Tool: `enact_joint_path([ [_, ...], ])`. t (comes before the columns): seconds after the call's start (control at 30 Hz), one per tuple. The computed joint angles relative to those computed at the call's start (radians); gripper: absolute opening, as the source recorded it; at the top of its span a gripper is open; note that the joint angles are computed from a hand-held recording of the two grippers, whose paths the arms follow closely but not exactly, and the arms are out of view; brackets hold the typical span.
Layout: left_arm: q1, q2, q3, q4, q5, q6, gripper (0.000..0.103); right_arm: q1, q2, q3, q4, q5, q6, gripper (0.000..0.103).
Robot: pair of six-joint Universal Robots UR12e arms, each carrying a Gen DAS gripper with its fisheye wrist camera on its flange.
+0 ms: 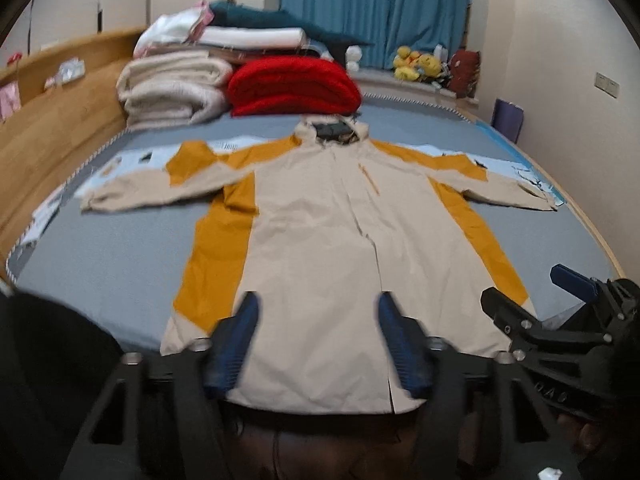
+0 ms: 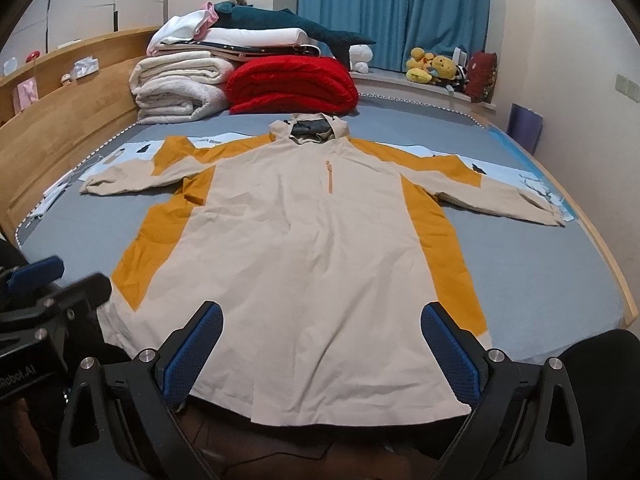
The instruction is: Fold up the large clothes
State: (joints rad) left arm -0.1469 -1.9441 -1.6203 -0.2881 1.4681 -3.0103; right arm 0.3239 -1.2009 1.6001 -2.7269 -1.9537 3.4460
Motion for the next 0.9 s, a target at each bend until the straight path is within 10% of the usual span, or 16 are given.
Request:
enact_joint_path([
  [0.1,-0.005,-0.02,0.012,0.018,0.019,0.041,0.032,-0.013,0.0,-0.006,-0.002,0.027,0.013,0.093],
  [0.43,0.026,-0.144,0.253,-0.129,-0.047,-0.099,0.031,-0.069,0.075,-0.15,-0.02,0.093,-0.041,0.064],
  [0.67,0.048,-0.342,0.586,-0.204,0.053,-0.115,0.031,-0.119,0.22,-0.394,0.035,0.143,-0.097,0.041],
  [0.9,0.113,-0.606,1.025,-0.428,0.177,-0.213,0.031,-0.164,0.408,-0.729,0.136,0.249,-0.138,0.04],
])
